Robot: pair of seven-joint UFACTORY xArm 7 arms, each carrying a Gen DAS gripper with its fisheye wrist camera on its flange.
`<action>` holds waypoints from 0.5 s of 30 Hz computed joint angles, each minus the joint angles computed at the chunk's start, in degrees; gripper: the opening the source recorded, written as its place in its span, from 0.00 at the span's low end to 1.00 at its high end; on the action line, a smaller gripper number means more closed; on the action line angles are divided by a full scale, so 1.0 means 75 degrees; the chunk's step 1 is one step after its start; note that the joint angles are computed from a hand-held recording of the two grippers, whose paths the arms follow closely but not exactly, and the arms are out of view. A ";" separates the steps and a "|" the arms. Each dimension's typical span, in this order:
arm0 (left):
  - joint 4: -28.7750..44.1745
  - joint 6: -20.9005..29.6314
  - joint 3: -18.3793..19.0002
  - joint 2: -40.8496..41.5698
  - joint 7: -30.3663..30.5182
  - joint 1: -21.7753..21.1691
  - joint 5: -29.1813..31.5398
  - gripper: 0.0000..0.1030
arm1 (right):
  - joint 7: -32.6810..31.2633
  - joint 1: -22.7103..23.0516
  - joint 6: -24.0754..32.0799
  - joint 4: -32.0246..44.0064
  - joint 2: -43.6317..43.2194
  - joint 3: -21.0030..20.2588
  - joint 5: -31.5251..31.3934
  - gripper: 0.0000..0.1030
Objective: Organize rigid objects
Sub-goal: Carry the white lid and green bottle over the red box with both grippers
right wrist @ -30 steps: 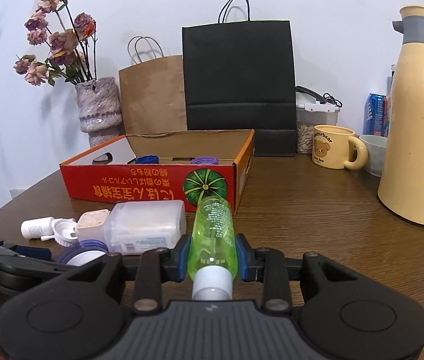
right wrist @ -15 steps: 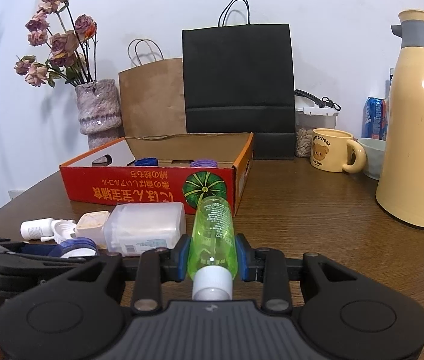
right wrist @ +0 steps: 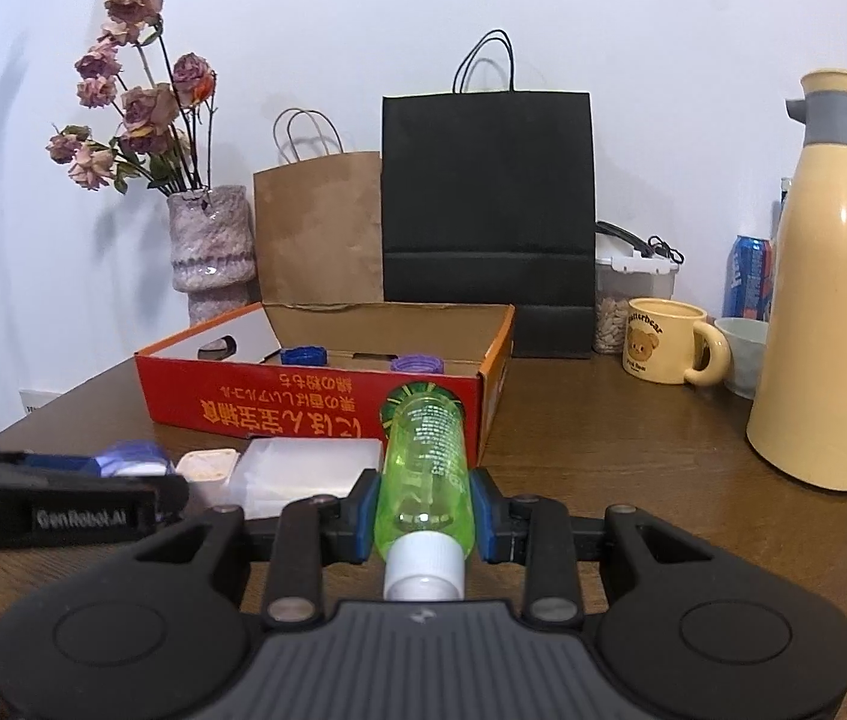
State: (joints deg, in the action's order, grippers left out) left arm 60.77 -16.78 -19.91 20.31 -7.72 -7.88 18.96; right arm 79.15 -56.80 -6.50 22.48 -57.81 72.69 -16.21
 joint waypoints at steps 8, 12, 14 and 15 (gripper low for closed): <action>0.0235 0.0150 -0.0642 0.0000 -0.0343 0.0781 0.0448 0.66 | -0.0093 -0.0143 0.0018 0.0303 0.0058 0.0025 0.0001 0.29; 0.0418 0.0161 -0.0733 0.0037 -0.0358 0.0931 0.0541 0.66 | -0.0209 -0.0311 0.0063 0.0561 0.0132 0.0059 -0.0011 0.29; 0.0538 0.0125 -0.0687 0.0068 -0.0342 0.0906 0.0525 0.65 | -0.0262 -0.0413 0.0081 0.0689 0.0148 0.0082 -0.0004 0.29; 0.0628 0.0143 -0.0710 0.0105 -0.0356 0.0930 0.0536 0.66 | -0.0290 -0.0468 0.0080 0.0748 0.0164 0.0087 0.0000 0.29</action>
